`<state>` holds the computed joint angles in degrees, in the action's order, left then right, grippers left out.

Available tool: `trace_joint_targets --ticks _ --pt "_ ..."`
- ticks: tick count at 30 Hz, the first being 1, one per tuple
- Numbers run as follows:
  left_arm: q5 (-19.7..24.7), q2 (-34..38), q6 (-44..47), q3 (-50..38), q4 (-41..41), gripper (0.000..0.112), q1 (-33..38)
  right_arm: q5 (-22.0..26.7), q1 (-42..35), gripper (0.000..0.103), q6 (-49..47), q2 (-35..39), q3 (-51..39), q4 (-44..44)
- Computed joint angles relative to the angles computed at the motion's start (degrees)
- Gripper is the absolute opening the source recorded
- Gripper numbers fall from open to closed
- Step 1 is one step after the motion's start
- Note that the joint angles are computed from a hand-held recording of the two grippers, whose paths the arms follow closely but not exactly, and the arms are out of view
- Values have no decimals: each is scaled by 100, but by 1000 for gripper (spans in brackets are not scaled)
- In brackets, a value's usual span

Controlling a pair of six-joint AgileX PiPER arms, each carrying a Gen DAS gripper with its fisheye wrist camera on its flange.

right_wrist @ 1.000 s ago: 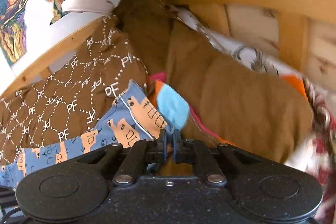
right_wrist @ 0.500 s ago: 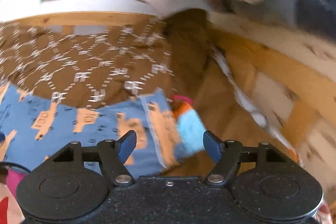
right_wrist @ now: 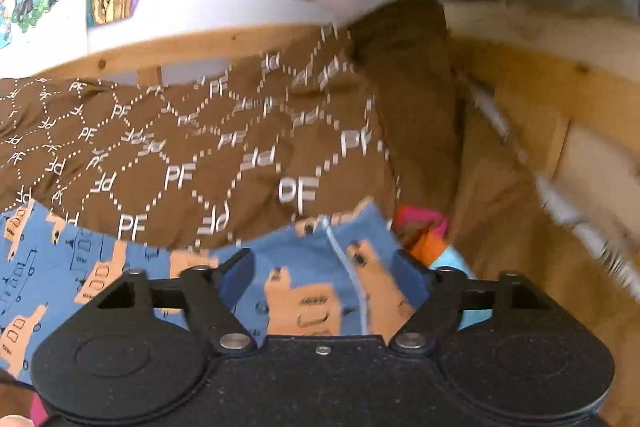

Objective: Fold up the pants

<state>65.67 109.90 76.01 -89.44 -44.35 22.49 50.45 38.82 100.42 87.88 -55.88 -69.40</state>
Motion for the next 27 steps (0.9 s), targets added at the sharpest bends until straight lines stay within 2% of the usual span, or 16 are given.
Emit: trace_joint_targets --ticks 2,6,10,11,13,14,16,17,19,20,21,22,23,24,25,27 --pt "141 291 -268 -548 -190 87 -153 -140 63 86 -92 1 -12 -157" --pt "-5 983 -928 -1690 -220 86 -692 -1095 -177 86 -620 347 -362 44" --pt "88 1994 -1946 -3102 107 84 -1107 -2616 -836 87 -1064 726 -495 667" --pt "-105 2101 -2030 -3157 209 83 -1169 -2690 -916 87 -1260 827 -534 848" --pt "-395 2303 -2229 -3365 343 82 -1225 -2674 -972 87 -1054 822 -459 537" --pt "-413 2393 -2301 -3496 336 82 -1208 -2651 -986 86 -826 758 -392 335" --pt "-441 2587 -2569 -3848 458 79 -1197 -2282 -941 86 -520 618 -299 56" --pt "-255 2776 -2713 -4196 468 77 -1155 -2095 -928 86 -493 532 -243 -2" --pt "-91 2879 -2868 -4423 476 76 -1118 -2132 -1015 85 -346 245 7 -130" --pt "-196 2760 -2823 -4260 579 76 -1156 -2109 -1016 85 -184 87 167 -216" --pt "-451 2520 -2787 -3893 731 76 -1230 -1857 -894 85 -120 -18 213 -236" --pt "-768 2238 -2802 -3464 862 81 -1321 -1527 -717 87 -10 -109 259 -287" --pt "-1091 1951 -2772 -3002 898 87 -1389 -967 -418 98 181 -157 254 -337" --pt "-1382 1646 -2602 -2514 769 96 -1381 -464 -164 103 389 -180 242 -389" --pt "-1544 1391 -2341 -2106 483 96 -1394 -60 132 102 740 -303 356 -519" --pt "-1300 1112 -1735 -1723 -34 96 -1441 224 490 102 1145 -579 585 -454"
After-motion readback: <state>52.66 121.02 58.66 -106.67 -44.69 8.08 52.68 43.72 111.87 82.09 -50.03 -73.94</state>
